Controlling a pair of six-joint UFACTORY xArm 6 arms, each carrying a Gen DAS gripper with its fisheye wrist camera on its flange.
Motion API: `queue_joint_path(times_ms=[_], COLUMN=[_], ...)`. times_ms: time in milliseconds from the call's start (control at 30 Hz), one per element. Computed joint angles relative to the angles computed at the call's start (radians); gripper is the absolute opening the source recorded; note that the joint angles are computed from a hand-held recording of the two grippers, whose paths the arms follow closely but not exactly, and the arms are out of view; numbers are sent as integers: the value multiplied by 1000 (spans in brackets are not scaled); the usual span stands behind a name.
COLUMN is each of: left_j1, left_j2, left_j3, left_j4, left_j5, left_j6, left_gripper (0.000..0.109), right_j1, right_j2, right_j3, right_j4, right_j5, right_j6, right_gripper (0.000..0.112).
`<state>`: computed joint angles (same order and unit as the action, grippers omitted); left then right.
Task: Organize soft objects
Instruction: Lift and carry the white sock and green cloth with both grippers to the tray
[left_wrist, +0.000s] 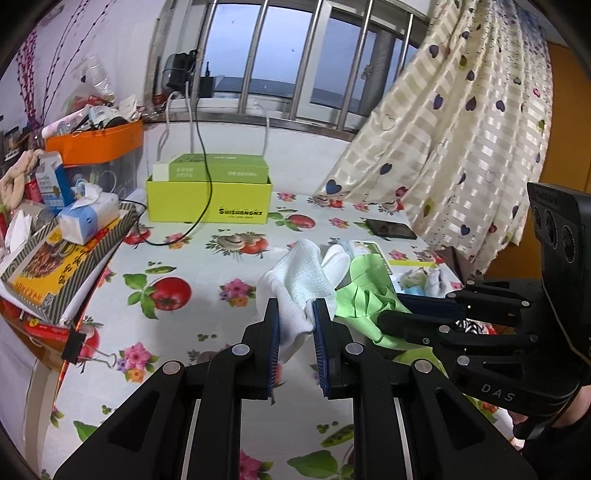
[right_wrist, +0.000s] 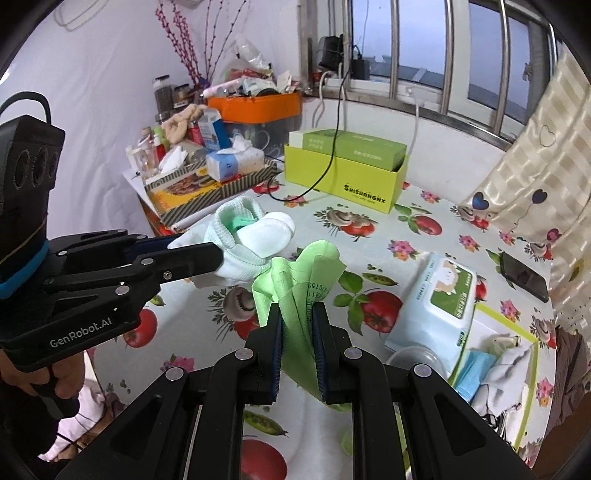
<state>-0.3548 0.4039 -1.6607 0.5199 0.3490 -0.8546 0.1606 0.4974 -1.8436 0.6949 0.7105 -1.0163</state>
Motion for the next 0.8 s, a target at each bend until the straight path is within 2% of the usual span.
queue_joint_path(times_ms=[800], left_j1=[-107], left_j2=[212], left_j3=[-334], left_j4=[-189], left_j5=[92], left_j6=[229], left_gripper=[18], right_j1=[-140], right_j2=[-88], right_j3=[114], right_j4=[132], right_j5=[-21], right_j6=[-64], right_gripper=[15])
